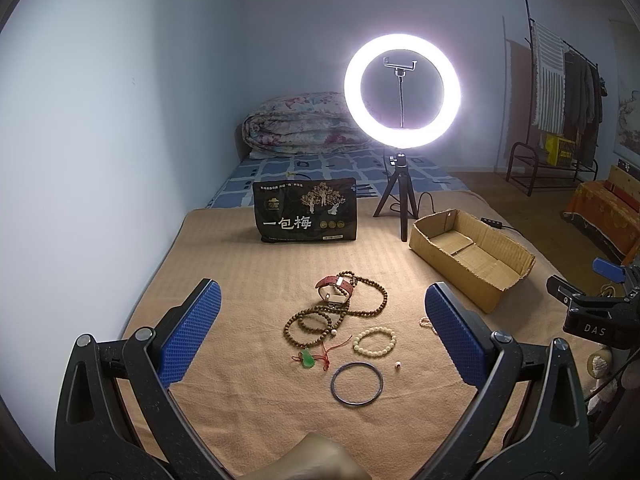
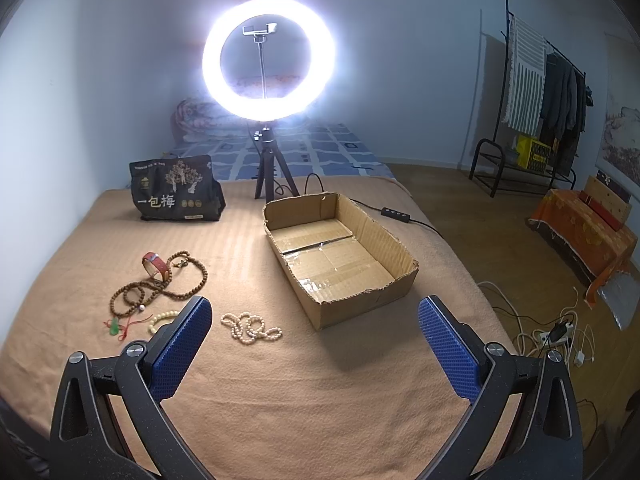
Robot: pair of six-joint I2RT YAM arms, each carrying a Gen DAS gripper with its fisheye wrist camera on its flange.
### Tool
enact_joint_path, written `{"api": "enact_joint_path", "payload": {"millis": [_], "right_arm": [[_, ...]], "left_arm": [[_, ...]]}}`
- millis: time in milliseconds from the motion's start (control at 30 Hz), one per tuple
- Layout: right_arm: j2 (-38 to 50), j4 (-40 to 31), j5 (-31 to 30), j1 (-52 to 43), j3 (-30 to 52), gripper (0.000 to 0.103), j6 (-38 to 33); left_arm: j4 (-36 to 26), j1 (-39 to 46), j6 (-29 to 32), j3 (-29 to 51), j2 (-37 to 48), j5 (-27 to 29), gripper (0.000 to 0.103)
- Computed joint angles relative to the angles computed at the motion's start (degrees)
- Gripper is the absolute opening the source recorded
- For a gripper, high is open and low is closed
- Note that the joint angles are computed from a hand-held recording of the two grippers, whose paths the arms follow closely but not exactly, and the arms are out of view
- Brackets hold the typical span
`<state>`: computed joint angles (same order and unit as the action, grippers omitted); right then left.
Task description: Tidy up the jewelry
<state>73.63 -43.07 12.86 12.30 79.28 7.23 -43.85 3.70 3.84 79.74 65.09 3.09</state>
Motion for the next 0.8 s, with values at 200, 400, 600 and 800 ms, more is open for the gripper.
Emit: {"api": "enact_joint_path", "payload": {"millis": [200,400,600,800], "right_arm": [[0.0,-0.1,0.0,0.0,0.1,0.102,0.2],[0.1,0.0,-0.1,-0.1,0.1,0.102,0.2],[0.1,-0.1,-0.3,-0.1,0.0,0.102,0.2],[0.3,-0.4,-0.5,-0.1,0.4,0.102,0.4]], "left_arm": [[0.1,0.0,0.0,-0.1,-0.1,0.0,0.103],[-0.4,-0.1,0.0,0.8,0.5,0.0,0.103],[-0.4,-0.1,0.0,0.9,0.5,-0.1,0.103],[-0.4,-0.1,0.0,0.8,0.5,-0.1,0.103]]}}
